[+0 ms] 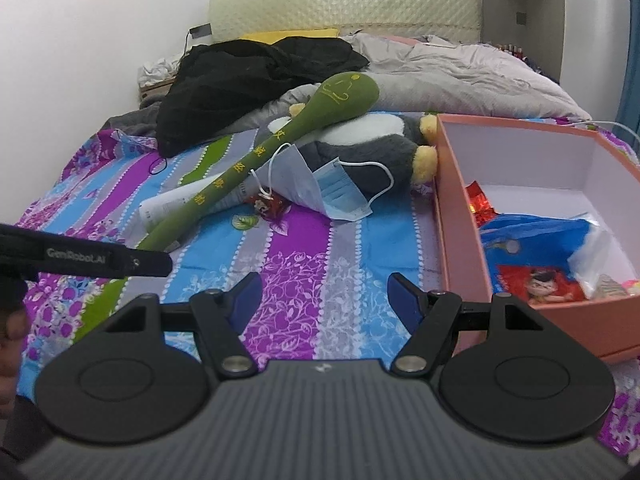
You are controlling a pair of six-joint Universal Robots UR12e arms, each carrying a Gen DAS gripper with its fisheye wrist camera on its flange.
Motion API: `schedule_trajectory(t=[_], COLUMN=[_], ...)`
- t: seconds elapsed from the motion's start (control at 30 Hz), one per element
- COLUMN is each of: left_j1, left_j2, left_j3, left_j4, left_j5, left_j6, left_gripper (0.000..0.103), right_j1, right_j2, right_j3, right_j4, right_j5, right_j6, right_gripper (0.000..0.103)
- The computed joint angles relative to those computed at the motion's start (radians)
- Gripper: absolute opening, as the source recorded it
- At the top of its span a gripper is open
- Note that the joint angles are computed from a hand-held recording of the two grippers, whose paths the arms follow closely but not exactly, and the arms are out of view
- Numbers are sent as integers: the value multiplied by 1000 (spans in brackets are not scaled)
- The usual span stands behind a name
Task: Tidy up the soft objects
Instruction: 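Grasp the red foil packet with the left tool while the right tool grasps the blue mask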
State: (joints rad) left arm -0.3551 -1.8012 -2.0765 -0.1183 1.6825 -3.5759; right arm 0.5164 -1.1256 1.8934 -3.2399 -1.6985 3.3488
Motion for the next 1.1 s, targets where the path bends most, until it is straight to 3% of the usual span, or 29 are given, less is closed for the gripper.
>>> schedule_trajectory(t=[0.6, 0.93, 1.1], left_j1=[54, 84, 104], left_j2=[-198, -285, -319], left_j3=[126, 205, 225], left_j4=[82, 110, 154], left_j5=[-30, -75, -126], left_j6=[-25, -74, -151], left_gripper=[52, 52, 52], right_j1=[-35, -52, -60], right_j2=[170, 268, 308], right_j3=[-188, -299, -331], right_j4=[60, 56, 35], right_j5=[18, 67, 97], right_j6=[-54, -147, -187], right_gripper=[71, 48, 47])
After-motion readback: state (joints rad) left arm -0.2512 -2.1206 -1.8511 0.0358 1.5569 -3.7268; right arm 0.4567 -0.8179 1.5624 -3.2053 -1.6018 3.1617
